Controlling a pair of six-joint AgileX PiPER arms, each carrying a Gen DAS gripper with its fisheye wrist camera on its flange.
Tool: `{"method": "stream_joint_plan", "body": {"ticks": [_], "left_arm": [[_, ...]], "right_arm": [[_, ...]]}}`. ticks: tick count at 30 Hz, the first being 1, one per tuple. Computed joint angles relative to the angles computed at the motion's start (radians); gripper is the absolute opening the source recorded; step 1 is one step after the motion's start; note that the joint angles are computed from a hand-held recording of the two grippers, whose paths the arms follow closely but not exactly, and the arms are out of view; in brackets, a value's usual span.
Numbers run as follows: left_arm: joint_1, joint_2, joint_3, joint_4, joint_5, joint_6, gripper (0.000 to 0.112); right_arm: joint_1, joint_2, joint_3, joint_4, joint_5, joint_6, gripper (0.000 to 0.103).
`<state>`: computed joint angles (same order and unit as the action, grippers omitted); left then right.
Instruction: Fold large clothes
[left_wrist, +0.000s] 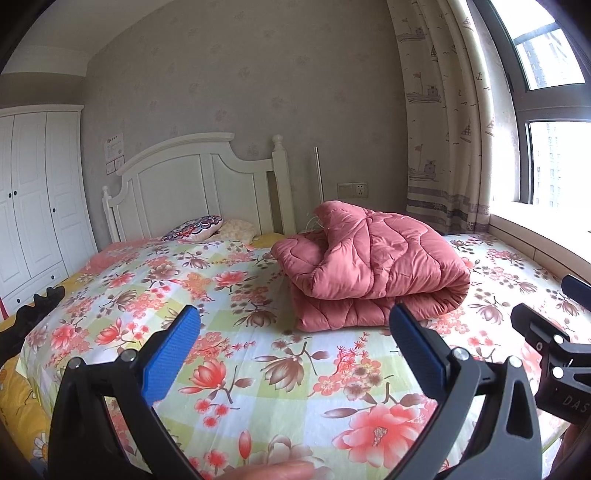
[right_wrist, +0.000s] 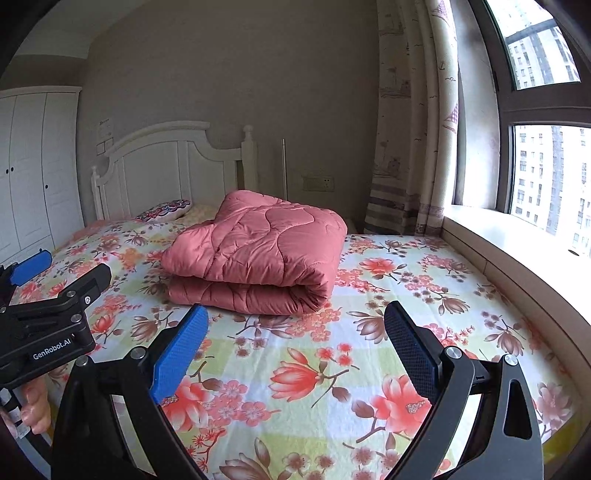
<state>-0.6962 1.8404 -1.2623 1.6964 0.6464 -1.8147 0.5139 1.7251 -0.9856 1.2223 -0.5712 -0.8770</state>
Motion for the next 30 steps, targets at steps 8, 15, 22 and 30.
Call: {"method": "stream_joint_plan", "body": {"ticks": [8, 15, 22, 30], "left_arm": [[0.001, -0.002, 0.005, 0.004, -0.001, -0.008, 0.101], [0.003, -0.009, 0.021, 0.024, -0.001, -0.032, 0.101], [0.003, -0.012, 0.023, 0.018, -0.001, -0.029, 0.101], [0.000, -0.019, 0.032, 0.010, 0.003, -0.027, 0.101]], "right_arm": [[0.008, -0.005, 0.000, 0.001, -0.003, -0.006, 0.092], [0.017, -0.009, 0.000, 0.006, -0.010, -0.012, 0.092], [0.017, -0.005, -0.003, 0.007, -0.004, -0.017, 0.092], [0.016, -0.005, -0.002, 0.004, 0.000, -0.009, 0.092]]}}
